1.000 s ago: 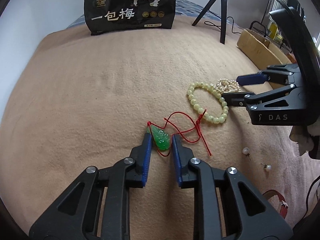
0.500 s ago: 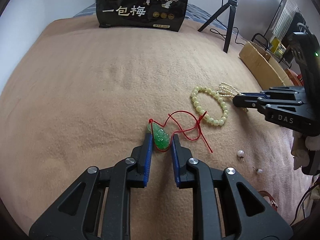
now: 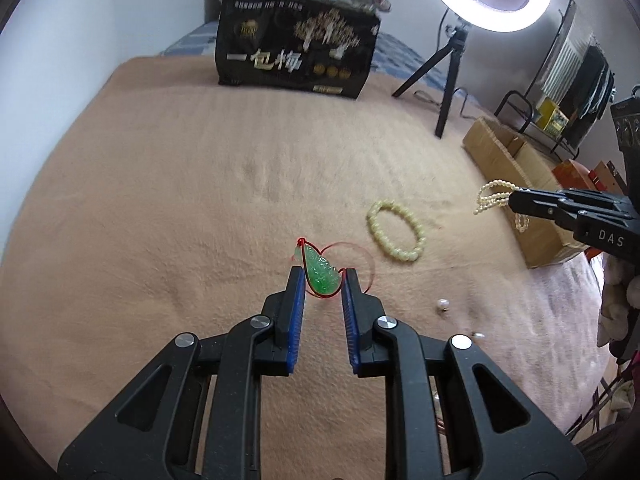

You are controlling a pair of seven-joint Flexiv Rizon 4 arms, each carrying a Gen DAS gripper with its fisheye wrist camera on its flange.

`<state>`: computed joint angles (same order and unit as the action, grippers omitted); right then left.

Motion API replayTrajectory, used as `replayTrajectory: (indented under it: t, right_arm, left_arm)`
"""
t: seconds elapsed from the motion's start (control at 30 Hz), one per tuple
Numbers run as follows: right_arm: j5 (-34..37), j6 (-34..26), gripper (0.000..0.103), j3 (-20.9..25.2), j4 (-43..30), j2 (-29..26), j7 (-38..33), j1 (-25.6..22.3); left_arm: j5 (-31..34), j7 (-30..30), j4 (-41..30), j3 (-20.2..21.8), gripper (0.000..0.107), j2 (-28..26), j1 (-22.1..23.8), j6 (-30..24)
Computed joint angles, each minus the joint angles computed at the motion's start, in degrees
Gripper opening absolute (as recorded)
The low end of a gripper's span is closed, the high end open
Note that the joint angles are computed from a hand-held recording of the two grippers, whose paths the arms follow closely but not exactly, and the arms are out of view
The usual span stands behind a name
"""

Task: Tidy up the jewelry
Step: 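Carry the pendant with the left tool while the right tool carries the pearls to the box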

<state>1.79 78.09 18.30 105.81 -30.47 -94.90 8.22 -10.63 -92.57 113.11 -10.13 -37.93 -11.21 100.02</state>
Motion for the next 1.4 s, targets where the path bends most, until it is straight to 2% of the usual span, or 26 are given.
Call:
replayTrajectory:
  t: [0.23, 0.63, 1.03, 1.4]
  right_arm:
    - [3.91, 1.59, 0.005, 2.74, 3.15, 4.38, -2.26, -3.24]
    - [9.58, 3.49, 0.005, 1.35, 8.61, 12.42, -5.99, -6.79]
    - [12.72, 3.98, 0.005, -3.18, 9.99, 15.82, -8.23, -9.29]
    - [15.58, 3.81, 0.005, -3.68, 7.60, 14.35, -11.28, -12.37]
  left_arm:
    - [1.03, -0.57, 2.50, -1.74, 0.017, 3.92, 0.41, 1.63]
    - [2.65, -0.34, 0.52, -5.87, 0.017, 6.02, -0.34, 1.91]
    - [2.09, 1.76, -7.29, -8.25, 0.017, 2.47, -4.05, -0.49]
    - [0.21, 4.86, -17.84, -6.12, 0.017, -2.55, -10.22, -4.95]
